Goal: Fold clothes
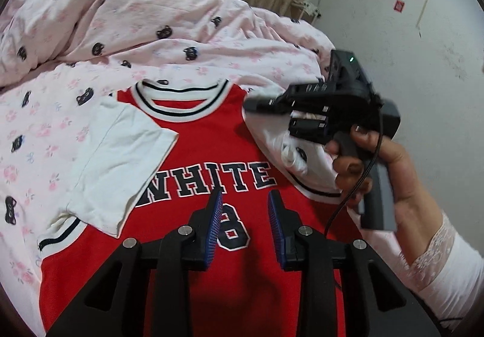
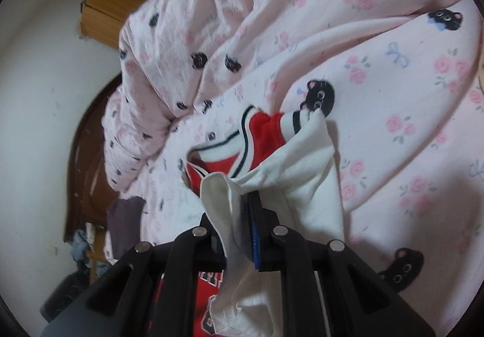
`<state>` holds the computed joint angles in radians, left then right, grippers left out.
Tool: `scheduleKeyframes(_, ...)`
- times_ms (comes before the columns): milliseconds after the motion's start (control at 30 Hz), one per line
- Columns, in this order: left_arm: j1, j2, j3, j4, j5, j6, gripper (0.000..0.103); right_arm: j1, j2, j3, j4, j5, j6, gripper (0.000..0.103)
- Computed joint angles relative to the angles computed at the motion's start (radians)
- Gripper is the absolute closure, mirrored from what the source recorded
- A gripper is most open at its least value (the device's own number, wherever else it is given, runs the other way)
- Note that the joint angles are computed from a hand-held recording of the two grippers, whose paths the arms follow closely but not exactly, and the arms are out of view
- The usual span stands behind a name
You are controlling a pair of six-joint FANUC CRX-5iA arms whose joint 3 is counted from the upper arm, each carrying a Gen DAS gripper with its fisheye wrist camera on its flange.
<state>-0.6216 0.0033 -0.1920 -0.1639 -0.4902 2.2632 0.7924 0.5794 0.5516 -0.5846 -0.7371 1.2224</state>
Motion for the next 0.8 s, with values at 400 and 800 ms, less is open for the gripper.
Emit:
scheduleKeyframes(400,0.043,-0.015,-0.07,0.135,0.075,-0.148,0.076,0.05,0.022,0.06,0.078,-0.097,0.044,0.053)
scheduleKeyframes(800,0.049,0.017,-0.036,0.09,0.045,-0.103,0.076,-0.024,-0.047,0.003,-0.079,-0.237,0.179,0.053)
